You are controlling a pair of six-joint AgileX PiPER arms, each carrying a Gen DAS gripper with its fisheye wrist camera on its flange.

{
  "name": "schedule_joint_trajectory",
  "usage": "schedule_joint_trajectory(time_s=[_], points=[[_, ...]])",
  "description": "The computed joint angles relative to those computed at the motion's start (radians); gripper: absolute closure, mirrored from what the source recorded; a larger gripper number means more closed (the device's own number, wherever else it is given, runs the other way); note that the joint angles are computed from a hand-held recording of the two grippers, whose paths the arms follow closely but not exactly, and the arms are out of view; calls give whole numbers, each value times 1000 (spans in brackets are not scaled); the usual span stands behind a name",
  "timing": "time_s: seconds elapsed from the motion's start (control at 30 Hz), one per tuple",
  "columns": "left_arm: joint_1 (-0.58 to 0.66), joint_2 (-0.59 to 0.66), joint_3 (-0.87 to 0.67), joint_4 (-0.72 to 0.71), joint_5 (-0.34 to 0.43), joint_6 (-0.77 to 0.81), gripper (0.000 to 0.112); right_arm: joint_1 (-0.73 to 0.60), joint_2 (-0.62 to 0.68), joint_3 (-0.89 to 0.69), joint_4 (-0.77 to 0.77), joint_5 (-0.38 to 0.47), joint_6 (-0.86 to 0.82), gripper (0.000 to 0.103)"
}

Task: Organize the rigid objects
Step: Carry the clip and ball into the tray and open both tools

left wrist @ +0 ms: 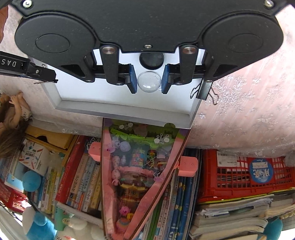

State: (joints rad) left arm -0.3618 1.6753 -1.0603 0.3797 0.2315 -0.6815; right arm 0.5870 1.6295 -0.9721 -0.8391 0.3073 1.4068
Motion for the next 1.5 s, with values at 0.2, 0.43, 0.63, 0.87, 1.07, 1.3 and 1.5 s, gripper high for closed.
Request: schedule_joint_trajectory(time_s=[0.2, 0.43, 0.63, 0.87, 1.07, 1.3, 1.5], points=[[7, 84, -70, -3, 10, -2, 86, -18, 84, -76, 39, 15, -104, 67], [-26, 142, -103, 278, 9, -213, 86, 10, 143, -125, -26, 56, -95, 67], [-28, 158, -118, 225, 17, -149, 86, 47, 181, -144, -126, 103, -25, 67], [-47, 171, -138, 273, 64, -182, 85, 60, 197, -163, -105, 142, -47, 66], [-51, 147, -121, 327, 79, -258, 72, 74, 180, -146, -158, 156, 13, 61], [-76, 42, -33, 519, 56, -429, 63, 123, 114, -100, -242, 208, 105, 46], [-128, -73, 68, 686, 56, -582, 57, 188, 43, -48, -310, 273, 184, 37]])
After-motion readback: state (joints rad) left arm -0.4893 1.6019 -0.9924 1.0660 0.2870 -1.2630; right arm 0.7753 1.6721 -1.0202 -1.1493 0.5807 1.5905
